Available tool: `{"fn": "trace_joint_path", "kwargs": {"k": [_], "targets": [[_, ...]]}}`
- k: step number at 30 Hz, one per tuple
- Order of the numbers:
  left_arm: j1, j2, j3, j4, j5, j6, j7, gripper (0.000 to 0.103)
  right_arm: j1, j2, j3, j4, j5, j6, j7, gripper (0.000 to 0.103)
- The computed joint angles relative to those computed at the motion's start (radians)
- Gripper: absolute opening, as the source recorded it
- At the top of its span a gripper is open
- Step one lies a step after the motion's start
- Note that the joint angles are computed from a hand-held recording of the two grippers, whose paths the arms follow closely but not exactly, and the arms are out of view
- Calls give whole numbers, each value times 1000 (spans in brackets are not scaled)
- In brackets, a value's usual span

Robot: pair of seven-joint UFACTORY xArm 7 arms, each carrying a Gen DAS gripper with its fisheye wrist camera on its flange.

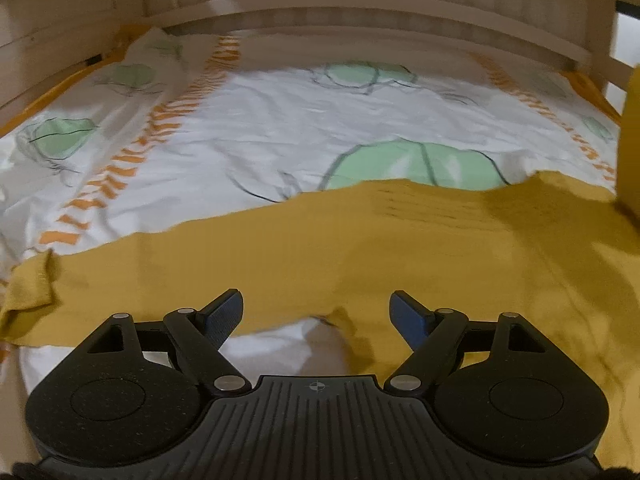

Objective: Fold small clothes
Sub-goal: 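Carry the sleeve cuff with the right tool across the sweater back and release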

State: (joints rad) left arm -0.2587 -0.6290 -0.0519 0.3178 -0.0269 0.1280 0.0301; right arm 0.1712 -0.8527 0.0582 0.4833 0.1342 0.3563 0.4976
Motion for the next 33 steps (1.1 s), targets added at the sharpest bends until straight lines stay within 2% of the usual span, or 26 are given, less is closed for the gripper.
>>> {"fn": "trace_joint_path", "kwargs": {"k": [3, 8, 13, 15, 18, 24, 25, 27, 29, 30, 32, 33], "targets": [[0, 18, 50, -3, -9, -38, 24, 80, 80, 134, 26, 42, 34, -98, 9, 14], [-98, 16, 208, 6, -88, -33, 122, 80, 174, 332, 74, 108, 56, -233, 46, 14], [-116, 19, 250, 11, -145, -28, 185, 80, 214, 480, 122, 158, 36, -316, 95, 14], [-115, 24, 251, 15, -164, -20, 198, 80, 175, 532, 181, 180, -7, -337, 137, 15], [-131, 28, 274, 24, -203, -1, 221, 80, 187, 597, 196, 188, -27, -381, 175, 15], [-129, 28, 271, 25, -254, 10, 253, 80, 50, 705, 346, 226, -174, -420, 329, 17], [-127, 28, 269, 25, -260, 13, 254, 80, 3, 722, 391, 234, -219, -423, 370, 19], [-127, 34, 267, 28, -274, 17, 255, 80, -38, 743, 426, 239, -284, -430, 424, 25], [-133, 37, 272, 28, -288, 15, 261, 80, 38, 759, 357, 230, -266, -453, 400, 29], [-136, 41, 272, 28, -294, 11, 264, 80, 47, 758, 348, 222, -272, -466, 405, 33], [-150, 49, 284, 32, -307, 4, 278, 80, 41, 737, 353, 196, -276, -483, 399, 58], [-153, 50, 285, 32, -312, -1, 281, 80, 10, 721, 381, 184, -277, -486, 394, 62]]}}
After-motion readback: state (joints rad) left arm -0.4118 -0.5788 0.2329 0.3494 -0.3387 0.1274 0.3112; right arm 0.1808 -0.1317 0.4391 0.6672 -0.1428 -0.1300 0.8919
